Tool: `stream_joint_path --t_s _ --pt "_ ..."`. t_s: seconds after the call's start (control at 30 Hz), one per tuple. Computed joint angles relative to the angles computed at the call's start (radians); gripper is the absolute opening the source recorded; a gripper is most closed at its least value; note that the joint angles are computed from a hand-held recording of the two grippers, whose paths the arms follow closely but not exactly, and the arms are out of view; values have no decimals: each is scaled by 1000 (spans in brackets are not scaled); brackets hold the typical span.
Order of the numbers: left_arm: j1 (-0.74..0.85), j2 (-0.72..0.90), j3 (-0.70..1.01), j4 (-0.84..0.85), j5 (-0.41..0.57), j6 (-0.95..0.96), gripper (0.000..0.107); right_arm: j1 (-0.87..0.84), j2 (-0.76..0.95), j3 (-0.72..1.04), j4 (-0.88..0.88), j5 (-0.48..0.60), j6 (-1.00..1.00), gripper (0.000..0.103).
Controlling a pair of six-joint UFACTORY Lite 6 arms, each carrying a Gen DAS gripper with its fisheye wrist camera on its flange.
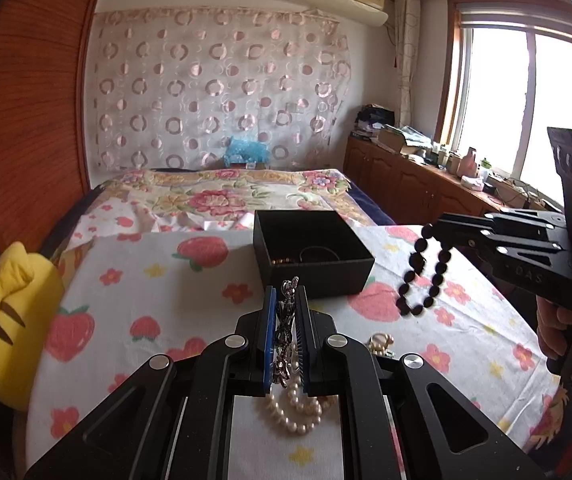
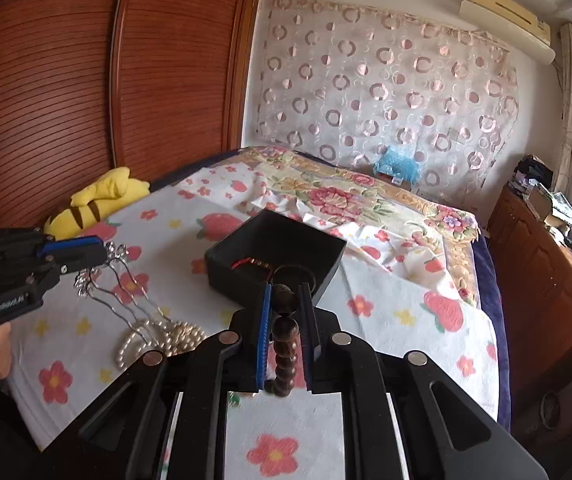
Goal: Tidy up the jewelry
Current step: 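Carry both pieces over the black box and open both tools to drop them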
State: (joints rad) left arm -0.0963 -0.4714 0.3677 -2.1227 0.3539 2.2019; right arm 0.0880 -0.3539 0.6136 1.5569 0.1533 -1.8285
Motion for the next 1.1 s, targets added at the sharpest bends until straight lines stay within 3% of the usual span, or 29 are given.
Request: stream_joint_path --t_s 0.23,0.5,0.9,1.1 --pt "-67 116 103 -172 -30 162 8 -15 156 144 180 -1 -167 15" --pt "-122 262 241 -328 -56 312 8 -54 284 268 145 33 -112 15" --pt "-159 533 535 -382 -103 327 8 -84 345 344 118 63 -82 15" --pt "-169 707 689 -303 -107 215 8 -95 373 375 102 70 -71 15"
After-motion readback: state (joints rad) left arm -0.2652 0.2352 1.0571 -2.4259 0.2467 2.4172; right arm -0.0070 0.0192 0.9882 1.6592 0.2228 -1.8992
